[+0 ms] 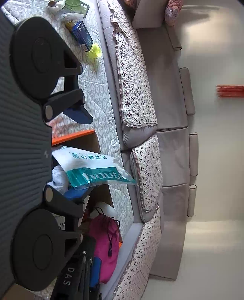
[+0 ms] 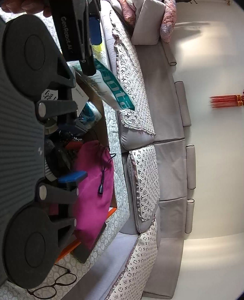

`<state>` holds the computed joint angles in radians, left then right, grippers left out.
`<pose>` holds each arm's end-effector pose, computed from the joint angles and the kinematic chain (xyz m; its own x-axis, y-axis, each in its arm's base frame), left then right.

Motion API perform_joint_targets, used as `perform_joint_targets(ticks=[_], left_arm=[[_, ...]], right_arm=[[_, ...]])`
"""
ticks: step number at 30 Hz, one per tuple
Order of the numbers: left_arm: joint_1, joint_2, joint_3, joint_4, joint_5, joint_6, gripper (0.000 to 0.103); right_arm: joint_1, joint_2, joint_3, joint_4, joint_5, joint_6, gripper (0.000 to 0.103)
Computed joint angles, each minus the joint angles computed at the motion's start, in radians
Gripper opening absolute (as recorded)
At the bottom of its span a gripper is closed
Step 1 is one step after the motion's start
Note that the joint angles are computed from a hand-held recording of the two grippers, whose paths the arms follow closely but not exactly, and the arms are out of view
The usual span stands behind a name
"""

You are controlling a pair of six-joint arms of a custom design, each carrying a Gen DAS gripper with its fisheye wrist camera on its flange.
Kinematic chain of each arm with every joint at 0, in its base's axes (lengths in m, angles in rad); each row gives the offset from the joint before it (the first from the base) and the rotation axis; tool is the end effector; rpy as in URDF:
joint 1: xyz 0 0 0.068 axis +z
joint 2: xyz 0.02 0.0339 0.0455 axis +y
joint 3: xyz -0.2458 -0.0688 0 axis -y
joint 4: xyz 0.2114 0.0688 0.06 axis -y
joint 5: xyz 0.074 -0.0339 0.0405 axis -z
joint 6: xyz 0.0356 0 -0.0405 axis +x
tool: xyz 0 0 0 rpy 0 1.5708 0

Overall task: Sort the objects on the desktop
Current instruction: 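Carry the bag and brush into the cardboard box and release both, then return both grippers to the table near the wooden block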

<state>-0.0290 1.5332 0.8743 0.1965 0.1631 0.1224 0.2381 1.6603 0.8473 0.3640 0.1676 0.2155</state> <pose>0.3120 -0.0148 0.2285 -0.4213 0.1327 -0.8971 0.2270 0.9732 0.0374 0.3213 0.0719 0.1986 -0.4306 0.1125 -0.8955 0.0057 0.9925 0.1219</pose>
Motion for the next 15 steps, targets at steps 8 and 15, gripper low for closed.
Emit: perform_joint_targets(ticks=[8, 15], left_arm=[[0.029, -0.044, -0.038, -0.002, 0.076, 0.004, 0.077], [0.076, -0.059, -0.037, -0.013, 0.099, -0.006, 0.078]], right_arm=[[0.025, -0.022, 0.006, -0.014, 0.025, 0.019, 0.046], [0.086, -0.055, 0.022, -0.033, 0.056, 0.021, 0.052]])
